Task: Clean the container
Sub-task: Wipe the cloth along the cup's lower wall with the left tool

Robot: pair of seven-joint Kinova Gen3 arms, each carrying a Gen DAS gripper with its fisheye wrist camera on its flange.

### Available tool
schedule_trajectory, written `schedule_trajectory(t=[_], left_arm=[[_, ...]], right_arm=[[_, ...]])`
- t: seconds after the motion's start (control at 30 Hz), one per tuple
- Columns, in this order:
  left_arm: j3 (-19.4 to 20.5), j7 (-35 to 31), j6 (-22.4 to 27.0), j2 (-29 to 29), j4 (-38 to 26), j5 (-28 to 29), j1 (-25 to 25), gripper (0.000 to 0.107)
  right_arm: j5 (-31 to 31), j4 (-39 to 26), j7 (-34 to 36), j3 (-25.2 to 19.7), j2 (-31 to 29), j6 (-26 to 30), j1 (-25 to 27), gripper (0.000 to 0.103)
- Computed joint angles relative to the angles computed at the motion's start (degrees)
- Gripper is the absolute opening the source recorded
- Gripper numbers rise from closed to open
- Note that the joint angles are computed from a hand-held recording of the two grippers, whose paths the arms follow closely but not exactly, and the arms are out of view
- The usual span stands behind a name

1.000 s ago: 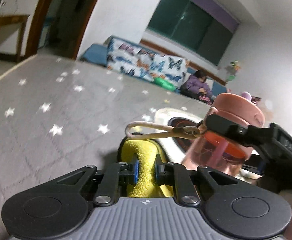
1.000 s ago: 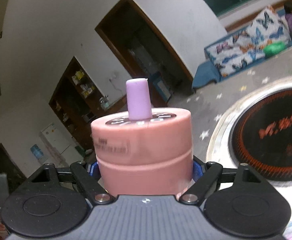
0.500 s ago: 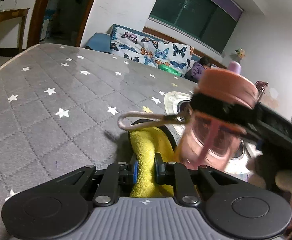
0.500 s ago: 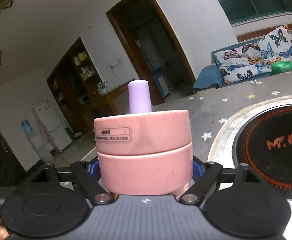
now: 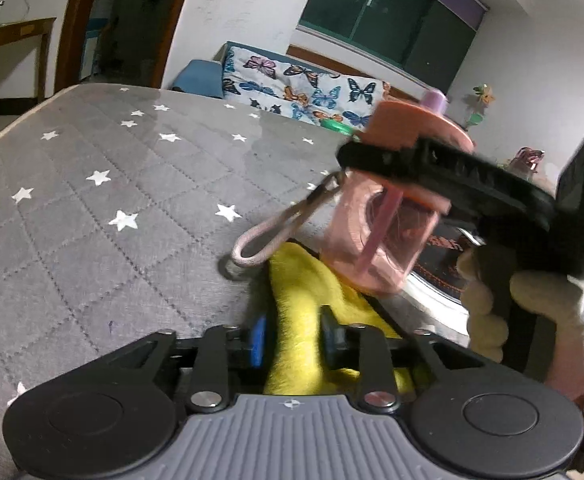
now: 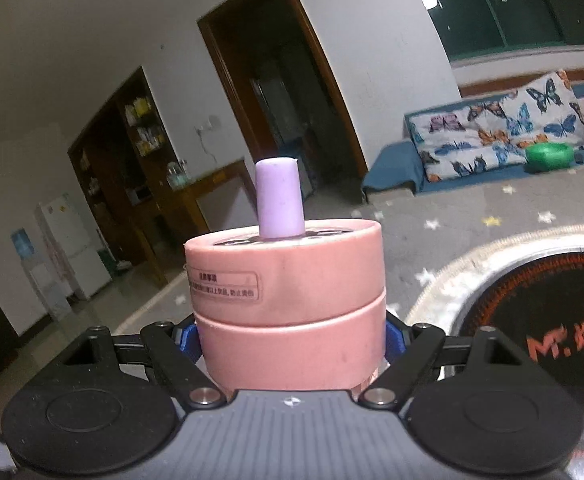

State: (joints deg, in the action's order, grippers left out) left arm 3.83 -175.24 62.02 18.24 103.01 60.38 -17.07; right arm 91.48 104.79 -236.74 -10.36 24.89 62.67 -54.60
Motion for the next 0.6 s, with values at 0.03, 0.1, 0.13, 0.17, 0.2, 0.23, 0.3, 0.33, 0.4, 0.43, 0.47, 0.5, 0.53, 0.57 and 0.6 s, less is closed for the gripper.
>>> schedule_trajectory(t=[0.03,0.1,0.13,0.17,0.2,0.23,0.3,0.33,0.4,0.43,0.47,0.5,0.53,0.57,0.6], left_arm=[[-0.02,0.27,0.17,0.16,-0.19,-0.03,-0.02,0.037],[0.02,0.64,0.27,0.29,-0.57,-0.25,0.04,0.038],[0.05,0.68,0.27,0.29,-0.65,-0.3,0.04,0.038],[0.08,0.71,0.27,0.3,-0.74,-0.35,0.05,0.038],[0.11,0.75,0.26,0.31,-0.82,-0.4,0.05,0.037],[0.13,0.78,0.26,0.32,-0.91,-0.45,0.06,0.037],[0.25,0.57,0.12,0.4,-0.84,-0.12,0.04,0.029],[0.29,0.04,-0.59,0.05,-0.4,0.34,0.1,0.028],[0.31,-1.6,-2.46,-0.95,0.73,1.53,0.31,0.021],[0.3,-2.46,-3.7,-1.57,1.28,2.18,0.62,0.02],[0.27,-3.62,-5.22,-2.29,1.9,2.85,1.0,0.019],[0.24,-4.88,-6.78,-3.02,2.54,3.57,1.42,0.018],[0.13,-5.67,-7.9,-3.48,2.94,4.03,1.79,0.018],[-0.06,-5.63,-8.76,-3.73,3.04,4.16,2.16,0.018],[-0.26,-4.82,-9.02,-3.65,2.72,3.99,2.41,0.018]], right_arm=[[0.17,0.24,-0.12,-0.06,0.01,0.37,-0.31,0.083],[0.25,0.54,0.47,-0.29,0.01,0.89,-0.78,0.083],[-0.2,0.32,1.95,-0.43,0.03,1.19,-1.05,0.083],[-0.73,0.03,3.58,-0.53,0.05,1.55,-1.38,0.083],[-1.27,-0.26,5.2,-0.59,0.07,1.9,-1.74,0.083],[-1.81,-0.71,6.55,-0.58,0.23,2.38,-2.14,0.083],[-3.02,-2.02,9.79,-0.38,0.79,3.58,-3.07,0.083],[-3.69,-2.92,11.97,-0.17,1.2,4.33,-3.6,0.083],[-4.76,-4.26,15.14,0.48,1.78,4.98,-4.03,0.083],[-5.24,-4.96,16.48,0.87,2.13,5.33,-4.21,0.083],[-5.72,-5.67,17.84,1.26,2.49,5.69,-4.38,0.083],[-6.01,-6.24,18.46,1.62,2.71,5.72,-4.44,0.083],[-6.04,-6.59,18.14,1.97,2.84,5.61,-4.5,0.083],[-6.0,-6.89,17.53,2.29,2.97,5.52,-4.55,0.083],[-5.95,-7.19,16.94,2.57,3.1,5.44,-4.57,0.083]])
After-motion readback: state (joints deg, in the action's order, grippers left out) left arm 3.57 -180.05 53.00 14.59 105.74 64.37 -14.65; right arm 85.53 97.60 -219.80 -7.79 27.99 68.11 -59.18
